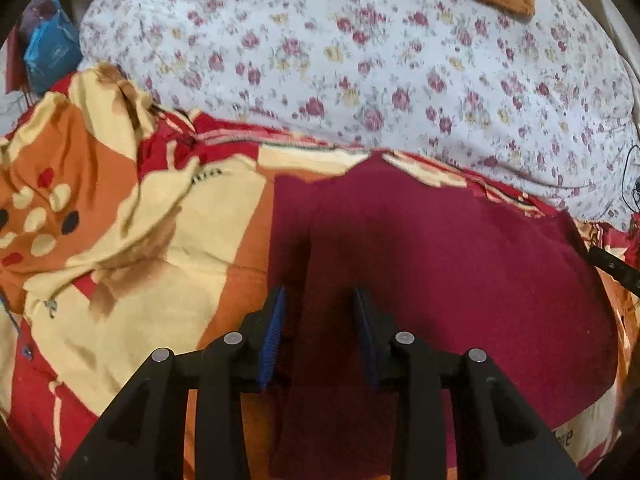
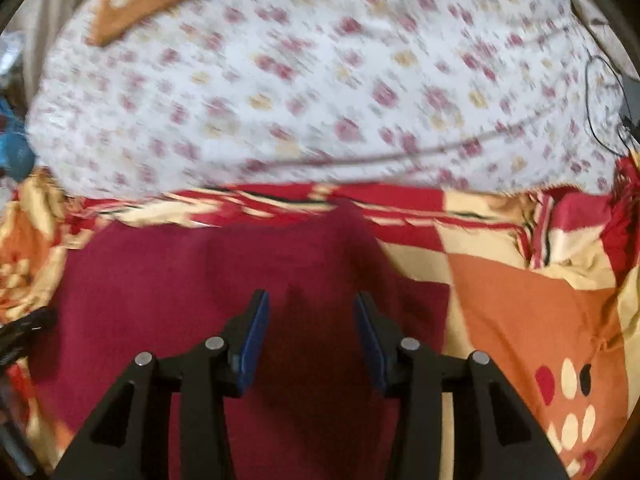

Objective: Fold small clothes
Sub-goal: 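Smooth the folded red sweatshirt flat with both tools open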

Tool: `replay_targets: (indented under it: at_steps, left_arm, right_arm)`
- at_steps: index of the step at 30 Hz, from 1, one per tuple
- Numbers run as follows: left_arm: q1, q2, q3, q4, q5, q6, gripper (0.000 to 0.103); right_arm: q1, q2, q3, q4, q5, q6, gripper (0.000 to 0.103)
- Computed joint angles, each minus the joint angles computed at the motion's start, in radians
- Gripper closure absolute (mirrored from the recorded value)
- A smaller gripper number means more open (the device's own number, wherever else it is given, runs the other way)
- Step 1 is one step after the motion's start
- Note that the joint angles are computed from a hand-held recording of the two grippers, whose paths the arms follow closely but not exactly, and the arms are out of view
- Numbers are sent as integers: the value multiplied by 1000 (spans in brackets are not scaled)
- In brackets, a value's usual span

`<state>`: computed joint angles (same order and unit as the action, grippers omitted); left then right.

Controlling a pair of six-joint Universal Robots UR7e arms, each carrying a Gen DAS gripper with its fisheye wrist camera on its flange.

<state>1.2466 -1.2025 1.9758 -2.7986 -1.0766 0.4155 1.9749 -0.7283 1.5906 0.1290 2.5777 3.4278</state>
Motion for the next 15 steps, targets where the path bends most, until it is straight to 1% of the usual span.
replay_targets:
  at_steps: [1,3,5,6,9,12,15]
  left_arm:
    - [-2,-6,7,-17,-12,4,80]
    - [-6,-20,10,-21,-61,2,80]
    - [-13,-20,10,-19,-72,6,80]
    - [-16,-16,10,-19,-68,7,80]
    - [-13,3,-6,22,-58,-8,80]
    - [-6,24,-20,48,-48,-15,80]
    - [-9,36,-13,27,-30,4,80]
  right_arm:
    - [12,7,-15,8,-13,-10,54]
    - [28,30,-55,28,-69,-42,54]
    - [32,64,-105,57,-127,-55,54]
    - [31,81,-129,64,-140,-63,54]
    - [24,147,-210,72,-140,-100,54]
    - [5,194,-271,110,-150,-91,54]
    - [-19,261,-352,197,-134,-65,54]
